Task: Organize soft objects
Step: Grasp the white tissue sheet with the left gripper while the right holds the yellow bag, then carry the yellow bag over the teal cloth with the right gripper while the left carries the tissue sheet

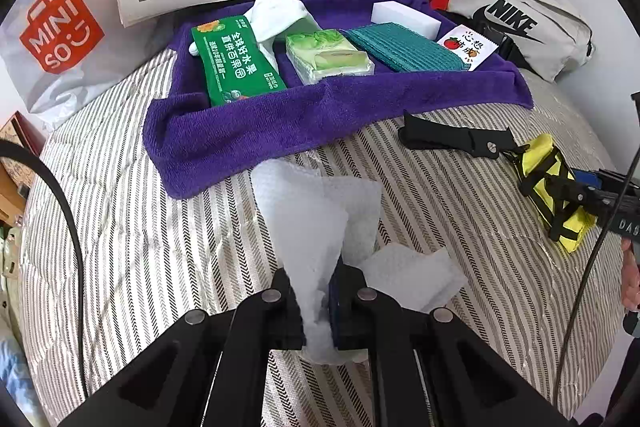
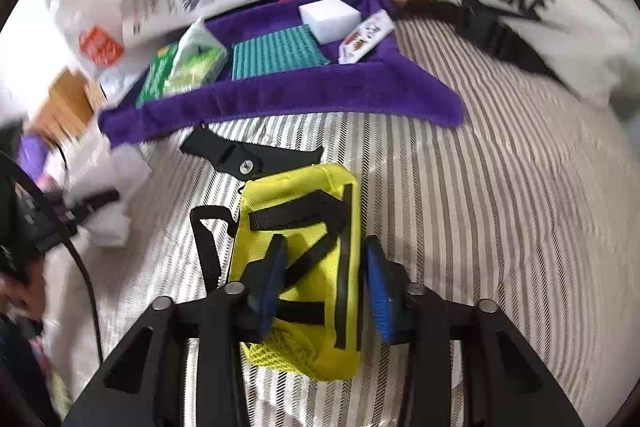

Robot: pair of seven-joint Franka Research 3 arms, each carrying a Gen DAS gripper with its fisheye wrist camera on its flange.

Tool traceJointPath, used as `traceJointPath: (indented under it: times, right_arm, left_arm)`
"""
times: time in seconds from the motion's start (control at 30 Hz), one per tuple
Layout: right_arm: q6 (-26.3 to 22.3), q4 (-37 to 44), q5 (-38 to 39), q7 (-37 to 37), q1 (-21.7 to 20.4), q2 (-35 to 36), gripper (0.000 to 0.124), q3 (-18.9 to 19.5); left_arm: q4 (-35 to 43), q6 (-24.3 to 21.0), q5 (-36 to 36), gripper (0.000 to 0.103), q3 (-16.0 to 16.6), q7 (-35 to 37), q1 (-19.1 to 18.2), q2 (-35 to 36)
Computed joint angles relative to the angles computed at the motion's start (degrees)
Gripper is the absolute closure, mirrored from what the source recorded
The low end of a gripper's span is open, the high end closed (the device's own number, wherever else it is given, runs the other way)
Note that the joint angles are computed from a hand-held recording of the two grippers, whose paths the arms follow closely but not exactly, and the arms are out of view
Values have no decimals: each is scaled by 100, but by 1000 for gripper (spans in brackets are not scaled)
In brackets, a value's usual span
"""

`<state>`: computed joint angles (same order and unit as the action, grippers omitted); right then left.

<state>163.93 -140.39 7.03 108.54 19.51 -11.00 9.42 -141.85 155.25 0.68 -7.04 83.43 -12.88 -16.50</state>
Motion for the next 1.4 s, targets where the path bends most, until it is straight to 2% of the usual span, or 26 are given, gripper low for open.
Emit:
traceJointPath:
  times: [0.03,0.07,0.1,0.17,0.27,0.37,0.53,0.6,0.63,0.73,0.97,1.07,1.27,1.4]
  right_arm:
    - [40,-62,651,-352,245,-59,68,-251]
    - [60,-101,933,-440,308,-104,63,-315]
    - [38,-127,1068,-428,304,-149,54,-316]
    - [-57,-170,978,-335,202,-256,51,-207]
    - [-56,-223,344,55,-58,-371,47,140]
    - [-52,-167,-161,231,-124,-336,41,349]
    - [-580,278,-2040,1578,-588,42,38,950]
    - [-840,463,-2572,2047,-609,235,37,997]
    - [-794,461,-2946,2365,-636,245,37,1017]
    - [-551,372,-3245,2642,-519,259,35,833]
    - [-345,368,-3815,3033,-252,364,27,492]
    - [-253,350,-4112,3304,-222,374,25,447]
    - [-171,326,-4257,3459,-175,372,25,376]
    - [-199,344,-4295,3511,-152,380,26,365]
  left_arm:
    - [-31,66,7,95,-3,-9,7,-3]
    - [-48,94,16,95,-12,-35,12,-11]
    - [-68,129,21,95,-12,-50,13,-16]
    - [-98,186,0,95,12,-28,-7,-21]
    - [-143,248,-122,95,82,63,-71,-43]
    - [-218,306,-313,95,181,230,-150,-103]
    - [-233,339,-342,95,143,229,-119,-104]
    - [-243,360,-245,94,79,139,-72,-108]
    - [-273,401,-176,94,43,75,-42,-124]
    - [-357,554,-9,94,-23,-110,6,-151]
    - [-632,1104,319,94,-56,-544,56,-212]
    - [-779,1397,259,94,88,-576,-68,-234]
    - [-809,1507,-304,91,583,-136,-586,-202]
    - [-822,1536,-633,91,721,122,-746,-201]
